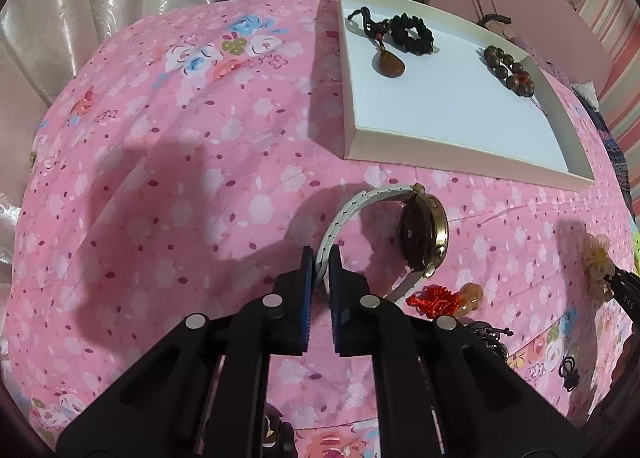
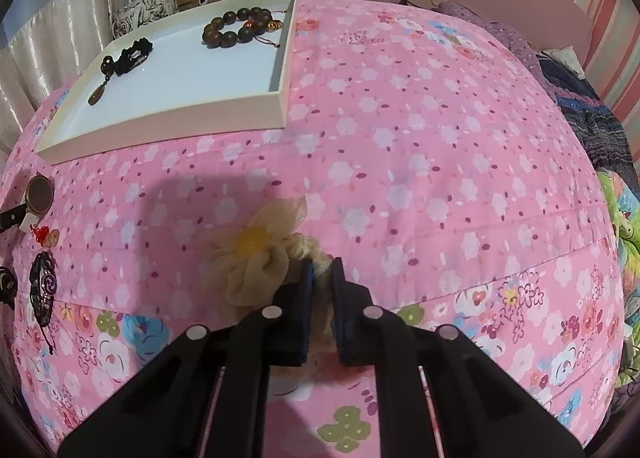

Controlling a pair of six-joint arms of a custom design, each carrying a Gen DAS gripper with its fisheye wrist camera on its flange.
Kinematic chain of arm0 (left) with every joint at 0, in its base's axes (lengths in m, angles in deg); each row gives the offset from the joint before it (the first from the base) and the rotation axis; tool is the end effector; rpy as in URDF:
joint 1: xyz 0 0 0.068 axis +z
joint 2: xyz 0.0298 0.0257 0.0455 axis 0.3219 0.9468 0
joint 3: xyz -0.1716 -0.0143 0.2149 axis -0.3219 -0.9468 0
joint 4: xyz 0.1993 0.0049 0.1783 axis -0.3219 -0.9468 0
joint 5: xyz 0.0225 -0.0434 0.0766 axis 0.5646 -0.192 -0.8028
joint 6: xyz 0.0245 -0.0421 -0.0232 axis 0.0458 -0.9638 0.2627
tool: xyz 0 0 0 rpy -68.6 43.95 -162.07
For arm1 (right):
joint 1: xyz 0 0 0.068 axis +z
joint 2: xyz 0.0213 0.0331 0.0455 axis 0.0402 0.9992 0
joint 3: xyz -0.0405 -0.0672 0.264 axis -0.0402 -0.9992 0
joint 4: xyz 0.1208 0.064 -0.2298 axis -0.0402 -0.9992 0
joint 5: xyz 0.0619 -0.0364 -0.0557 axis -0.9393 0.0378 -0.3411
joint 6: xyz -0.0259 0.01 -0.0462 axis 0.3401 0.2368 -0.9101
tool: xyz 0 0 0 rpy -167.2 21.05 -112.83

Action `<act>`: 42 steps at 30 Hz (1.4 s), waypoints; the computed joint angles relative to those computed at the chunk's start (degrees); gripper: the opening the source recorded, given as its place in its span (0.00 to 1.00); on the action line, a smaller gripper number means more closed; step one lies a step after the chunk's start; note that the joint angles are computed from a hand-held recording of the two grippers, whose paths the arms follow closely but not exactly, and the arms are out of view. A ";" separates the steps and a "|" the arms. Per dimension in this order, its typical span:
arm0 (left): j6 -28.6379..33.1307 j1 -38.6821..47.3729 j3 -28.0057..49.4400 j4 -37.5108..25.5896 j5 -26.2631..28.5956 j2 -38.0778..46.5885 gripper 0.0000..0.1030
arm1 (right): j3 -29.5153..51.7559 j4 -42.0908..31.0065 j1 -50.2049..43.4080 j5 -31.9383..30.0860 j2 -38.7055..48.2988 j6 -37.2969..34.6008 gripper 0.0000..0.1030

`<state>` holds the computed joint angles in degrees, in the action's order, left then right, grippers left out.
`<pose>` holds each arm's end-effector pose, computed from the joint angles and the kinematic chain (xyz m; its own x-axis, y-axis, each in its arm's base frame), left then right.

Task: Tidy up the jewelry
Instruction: 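Carry the watch and scrunchie into the white tray and open both grippers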

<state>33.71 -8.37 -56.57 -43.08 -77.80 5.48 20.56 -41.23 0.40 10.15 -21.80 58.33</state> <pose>0.1536 -0.0690 0.1597 -0.8488 -0.3224 -0.4190 -0.3130 0.9452 -0.0931 0.1684 -0.0028 0.1523 -0.9278 -0.0768 -0.3652 -0.0948 0.9950 0.0315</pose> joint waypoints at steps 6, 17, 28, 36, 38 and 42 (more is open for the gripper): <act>-1.67 -2.70 1.52 -3.04 -3.07 -2.83 0.05 | 1.36 -1.30 -1.00 -1.01 -1.68 -0.17 0.08; -2.21 -7.26 9.87 -7.88 -6.64 -5.56 0.05 | 10.05 -3.10 5.46 -0.63 -1.25 4.92 0.08; 1.51 -2.07 19.79 -0.30 -1.38 7.16 0.06 | 26.26 2.80 14.74 -1.84 13.27 13.25 0.08; 4.26 4.75 26.02 7.87 5.20 21.45 0.06 | 32.41 10.83 17.62 -2.18 27.88 17.32 0.08; 4.77 6.45 27.33 9.78 7.35 24.86 0.07 | 32.69 12.93 17.28 -3.05 30.72 18.07 0.08; 5.23 7.34 29.77 12.32 7.90 31.31 0.07 | 32.13 17.05 16.40 -4.28 35.16 18.52 0.08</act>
